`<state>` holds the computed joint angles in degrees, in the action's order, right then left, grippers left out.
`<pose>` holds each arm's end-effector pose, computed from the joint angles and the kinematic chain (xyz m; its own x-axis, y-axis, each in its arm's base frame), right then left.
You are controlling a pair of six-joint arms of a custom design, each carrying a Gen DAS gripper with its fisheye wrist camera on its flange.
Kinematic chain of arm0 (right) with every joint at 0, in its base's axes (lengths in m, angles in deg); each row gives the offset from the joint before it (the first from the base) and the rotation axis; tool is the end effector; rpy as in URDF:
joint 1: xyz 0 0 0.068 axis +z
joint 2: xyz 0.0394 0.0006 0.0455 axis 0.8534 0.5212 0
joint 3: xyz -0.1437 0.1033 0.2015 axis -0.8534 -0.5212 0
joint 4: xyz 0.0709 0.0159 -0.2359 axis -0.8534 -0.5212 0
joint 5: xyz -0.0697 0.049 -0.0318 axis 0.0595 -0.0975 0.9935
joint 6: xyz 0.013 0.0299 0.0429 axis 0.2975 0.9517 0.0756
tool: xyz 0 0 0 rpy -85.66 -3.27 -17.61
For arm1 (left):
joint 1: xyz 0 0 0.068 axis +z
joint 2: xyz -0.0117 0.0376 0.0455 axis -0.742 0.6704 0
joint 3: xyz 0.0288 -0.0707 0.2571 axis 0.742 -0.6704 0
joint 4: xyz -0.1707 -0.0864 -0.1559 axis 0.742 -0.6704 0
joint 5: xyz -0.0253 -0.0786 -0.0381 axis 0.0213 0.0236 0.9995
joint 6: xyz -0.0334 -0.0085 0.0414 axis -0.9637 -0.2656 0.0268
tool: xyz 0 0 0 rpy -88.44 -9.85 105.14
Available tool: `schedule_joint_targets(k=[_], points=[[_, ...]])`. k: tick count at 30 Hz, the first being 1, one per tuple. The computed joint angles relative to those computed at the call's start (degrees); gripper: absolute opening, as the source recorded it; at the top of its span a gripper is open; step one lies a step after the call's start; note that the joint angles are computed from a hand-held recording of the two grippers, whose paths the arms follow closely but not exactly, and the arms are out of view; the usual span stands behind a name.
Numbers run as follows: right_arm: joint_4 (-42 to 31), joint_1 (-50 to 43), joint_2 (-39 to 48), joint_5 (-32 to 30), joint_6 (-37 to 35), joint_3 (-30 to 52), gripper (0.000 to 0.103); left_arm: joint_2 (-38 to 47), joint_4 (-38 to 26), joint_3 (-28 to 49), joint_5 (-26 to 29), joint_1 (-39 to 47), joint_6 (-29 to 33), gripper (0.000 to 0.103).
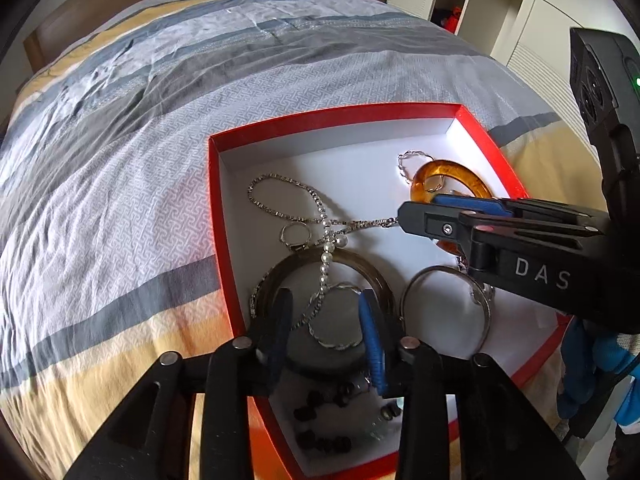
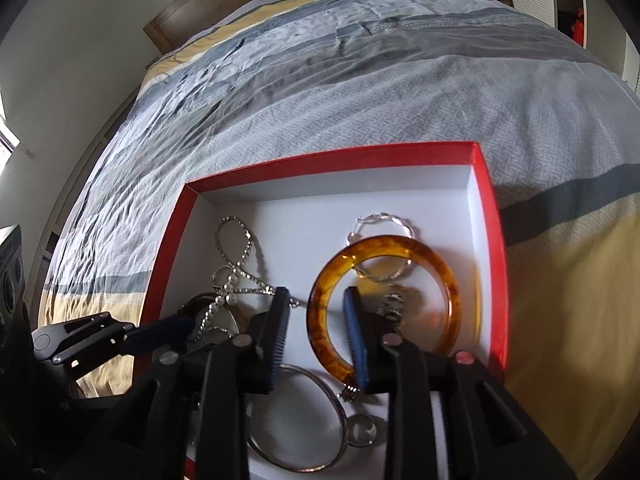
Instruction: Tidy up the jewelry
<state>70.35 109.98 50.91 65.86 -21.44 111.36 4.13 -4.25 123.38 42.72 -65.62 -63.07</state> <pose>0.2273 0.2678 0.1819 -0.8131 0.3117 -0.4916 0.1307 0.9207 0.3676 0.2569 -0.0888 0.1925 -0.7398 0.5228 -0.4234 0.5946 0.8026 -0.0479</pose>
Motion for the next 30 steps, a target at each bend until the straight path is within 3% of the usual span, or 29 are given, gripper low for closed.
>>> schedule_joint_targets(k=[9, 17, 23, 30], points=[[-7.4, 5.4, -5.3, 6.8, 6.5, 0.0, 0.032, -10.9, -5.0, -2.8, 0.0, 1.4, -1.5, 0.052], [-19.5, 15.7, -1.3, 15.7, 13.7, 12.3, 0.039, -26.0, -14.1, -5.4, 1.5, 10.2, 2.4, 0.061], [-28.4, 23.7, 6.9, 20.2, 19.8, 25.9, 0.041, -35.4, -23.1, -3.6, 7.4, 27.7, 12.6, 0.073], [-41.4, 29.6, 16.4, 24.7, 24.5, 43.9, 0.043, -36.4, -33.5, 2.7, 19.6, 56.2, 32.2, 0.080]])
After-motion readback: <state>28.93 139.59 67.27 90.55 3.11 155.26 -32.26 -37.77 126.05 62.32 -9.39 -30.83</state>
